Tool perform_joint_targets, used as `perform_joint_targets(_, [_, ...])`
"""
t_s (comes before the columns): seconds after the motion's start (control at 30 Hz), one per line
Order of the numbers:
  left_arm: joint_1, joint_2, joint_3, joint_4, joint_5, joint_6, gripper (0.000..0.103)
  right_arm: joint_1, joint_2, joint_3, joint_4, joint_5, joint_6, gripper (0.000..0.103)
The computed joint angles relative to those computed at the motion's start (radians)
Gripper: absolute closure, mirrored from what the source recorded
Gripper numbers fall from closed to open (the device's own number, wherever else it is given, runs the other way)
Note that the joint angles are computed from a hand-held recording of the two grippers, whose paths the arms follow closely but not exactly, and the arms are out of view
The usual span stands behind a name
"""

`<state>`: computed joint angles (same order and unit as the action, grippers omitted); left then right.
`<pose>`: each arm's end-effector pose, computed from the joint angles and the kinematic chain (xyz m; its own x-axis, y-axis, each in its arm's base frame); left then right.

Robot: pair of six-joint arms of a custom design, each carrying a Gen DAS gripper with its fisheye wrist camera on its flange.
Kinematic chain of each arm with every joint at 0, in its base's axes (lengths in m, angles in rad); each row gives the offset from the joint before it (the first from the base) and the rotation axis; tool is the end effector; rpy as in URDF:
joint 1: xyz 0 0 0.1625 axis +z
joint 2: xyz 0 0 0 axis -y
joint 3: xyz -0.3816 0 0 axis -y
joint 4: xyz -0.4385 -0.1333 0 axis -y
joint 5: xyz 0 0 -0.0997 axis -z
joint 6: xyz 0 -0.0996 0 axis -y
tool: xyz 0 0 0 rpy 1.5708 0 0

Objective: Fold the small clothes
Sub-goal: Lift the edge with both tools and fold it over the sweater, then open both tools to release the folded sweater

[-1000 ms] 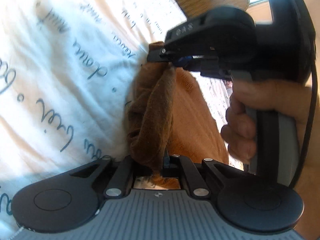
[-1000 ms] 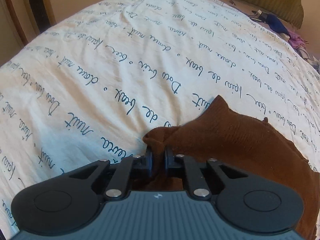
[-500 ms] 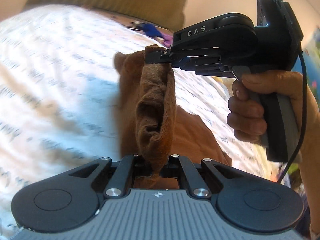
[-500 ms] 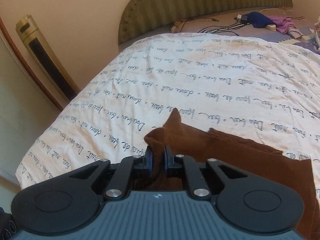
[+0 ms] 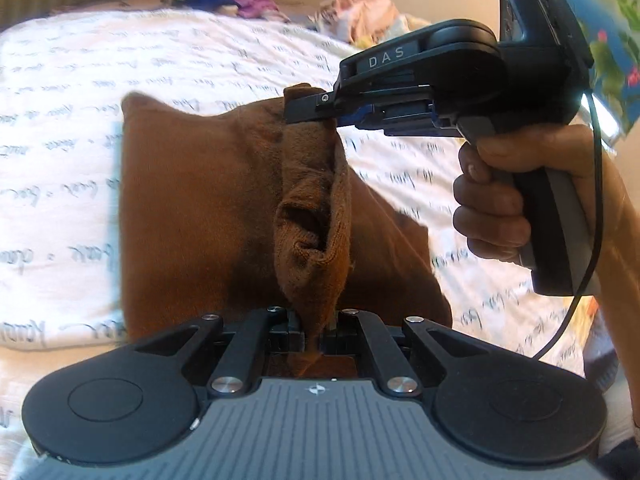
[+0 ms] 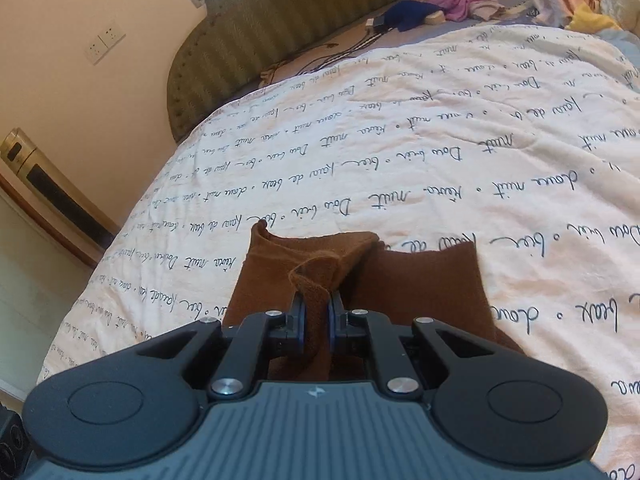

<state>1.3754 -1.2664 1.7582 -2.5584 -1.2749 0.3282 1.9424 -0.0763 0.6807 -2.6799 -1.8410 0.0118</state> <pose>0.0362 -0.6534 0.2831 -0.8587 0.3251 -0.3961 0.4728 0.8008 -0.3677 0.4171 -0.7765 -0.0934 -0.9485 -0.2200 0.2279 -0.3067 0.8182 -0.4863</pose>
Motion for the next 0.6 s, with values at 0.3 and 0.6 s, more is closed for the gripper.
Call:
perform_joint_targets(0.3, [-0.038,0.053,-0.021,0.007,0.058,0.048,0.098,-0.038,-0.12,0.215,-0.16,0.022,-0.042,0.093])
perform_joint_targets(0.6, [-0.073,0.079,0.047,-0.066,0.147,0.184,0.088,-0.08,-0.148,0.297,-0.175,-0.048,-0.042,0.087])
